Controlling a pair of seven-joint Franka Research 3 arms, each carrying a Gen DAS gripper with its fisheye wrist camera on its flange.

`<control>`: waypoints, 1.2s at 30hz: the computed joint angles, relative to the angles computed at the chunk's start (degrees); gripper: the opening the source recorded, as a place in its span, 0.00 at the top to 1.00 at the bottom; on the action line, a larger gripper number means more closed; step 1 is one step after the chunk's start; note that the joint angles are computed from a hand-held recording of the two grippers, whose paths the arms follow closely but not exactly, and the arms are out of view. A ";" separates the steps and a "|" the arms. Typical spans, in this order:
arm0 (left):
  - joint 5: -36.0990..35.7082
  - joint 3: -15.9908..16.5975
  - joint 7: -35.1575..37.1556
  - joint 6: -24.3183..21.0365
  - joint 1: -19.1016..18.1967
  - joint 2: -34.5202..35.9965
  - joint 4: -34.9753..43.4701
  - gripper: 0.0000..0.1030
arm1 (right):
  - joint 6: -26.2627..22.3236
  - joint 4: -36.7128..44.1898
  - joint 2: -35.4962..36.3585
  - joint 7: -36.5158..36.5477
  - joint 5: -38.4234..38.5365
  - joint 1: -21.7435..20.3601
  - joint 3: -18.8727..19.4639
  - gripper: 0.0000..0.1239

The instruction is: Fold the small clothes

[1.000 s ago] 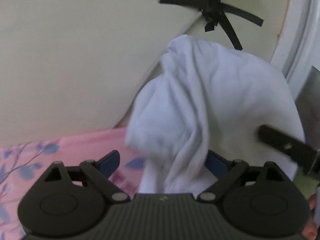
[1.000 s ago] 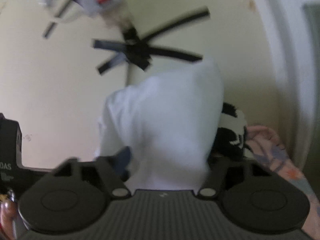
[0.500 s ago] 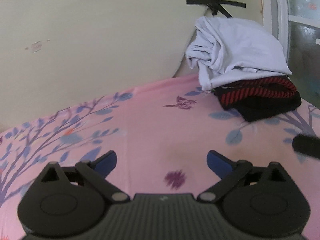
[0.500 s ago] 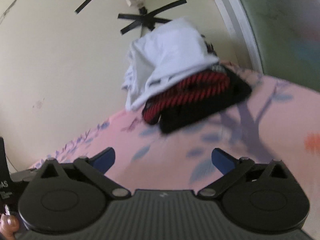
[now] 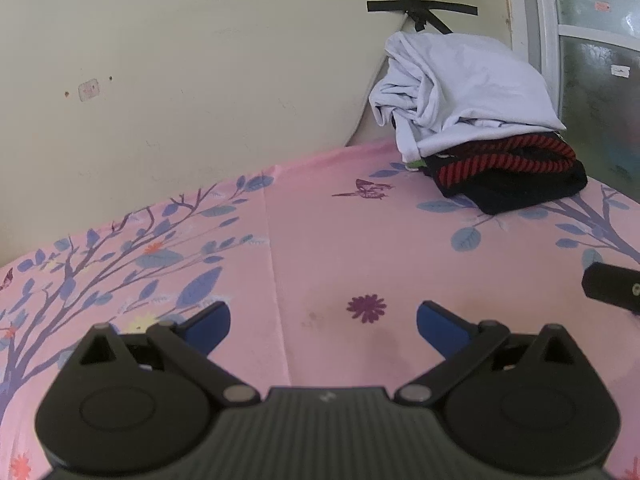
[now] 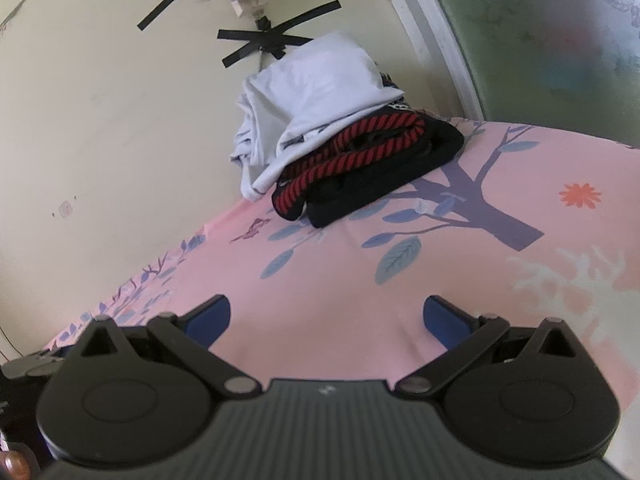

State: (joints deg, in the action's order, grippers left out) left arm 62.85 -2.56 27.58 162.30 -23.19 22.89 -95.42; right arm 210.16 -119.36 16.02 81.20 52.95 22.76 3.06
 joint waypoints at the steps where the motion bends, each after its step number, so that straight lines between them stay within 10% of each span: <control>1: -0.87 -0.34 0.73 -0.11 0.30 0.03 -0.02 0.00 | 0.04 -0.02 0.03 0.12 -0.17 -0.06 0.03 0.21; 36: 0.21 -1.00 -0.38 -4.29 -0.23 -0.07 0.68 0.00 | 4.16 -4.51 -0.64 10.87 -15.32 -2.95 1.36 0.21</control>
